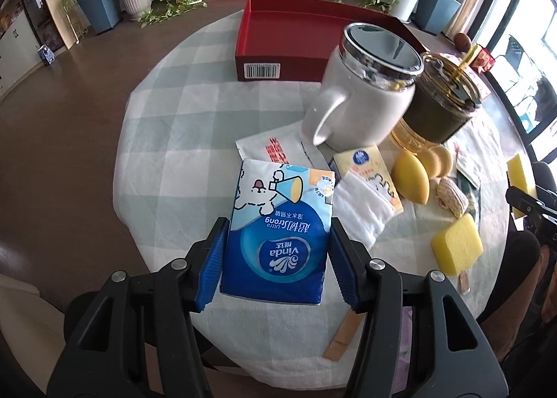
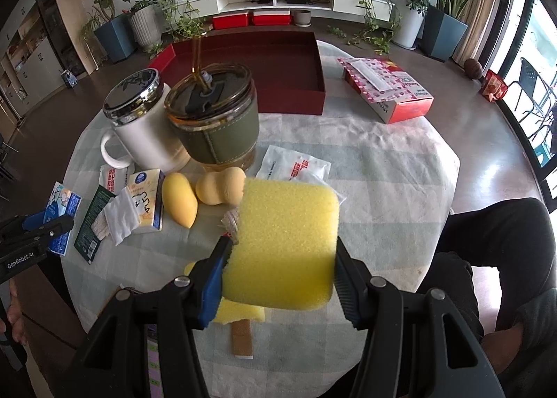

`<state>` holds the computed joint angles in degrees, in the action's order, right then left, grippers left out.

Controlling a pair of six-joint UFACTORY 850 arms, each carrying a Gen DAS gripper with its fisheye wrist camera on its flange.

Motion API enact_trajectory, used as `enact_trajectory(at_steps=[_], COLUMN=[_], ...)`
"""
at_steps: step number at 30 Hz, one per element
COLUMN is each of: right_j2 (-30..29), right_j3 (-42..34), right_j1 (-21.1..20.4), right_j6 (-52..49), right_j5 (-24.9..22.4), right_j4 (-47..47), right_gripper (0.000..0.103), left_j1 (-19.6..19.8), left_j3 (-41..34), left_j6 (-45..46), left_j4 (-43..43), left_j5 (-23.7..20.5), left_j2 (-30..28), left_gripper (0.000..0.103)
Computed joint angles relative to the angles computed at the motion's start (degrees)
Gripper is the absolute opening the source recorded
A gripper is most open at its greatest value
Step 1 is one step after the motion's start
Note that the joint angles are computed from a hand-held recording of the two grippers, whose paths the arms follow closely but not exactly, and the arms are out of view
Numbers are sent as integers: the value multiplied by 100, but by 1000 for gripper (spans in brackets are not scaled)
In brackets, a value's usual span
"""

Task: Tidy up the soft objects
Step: 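Lift the yellow sponge with the right tool and carry it over the red tray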

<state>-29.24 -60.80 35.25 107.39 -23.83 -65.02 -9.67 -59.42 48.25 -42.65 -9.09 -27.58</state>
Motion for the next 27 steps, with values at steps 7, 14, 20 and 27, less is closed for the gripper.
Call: enact_trajectory(at_steps=[7,14,20,27], right_j2=[-57,-131,-228,-434], right_j3=[-150,-314,-502,-804], right_j1=[-199,-462,-660,-909], right_j6=[-156,-408,-698,-1135], right_j5=[-13,-76,-115,-57], right_j4=[-20,67,129,271], right_gripper=[58,58,58,58], left_j1=[-16,-10,-16,-33], left_j3=[-430,-918,-1351,-1876], left_j6=[-1110,-2094,-2943,-3989], left_j4=[1110,2055,2925,3976], left_j5=[-19,-89,-152,-259], left_j2=[-245,-533,-793,-1116], left_gripper=[53,53,53,53])
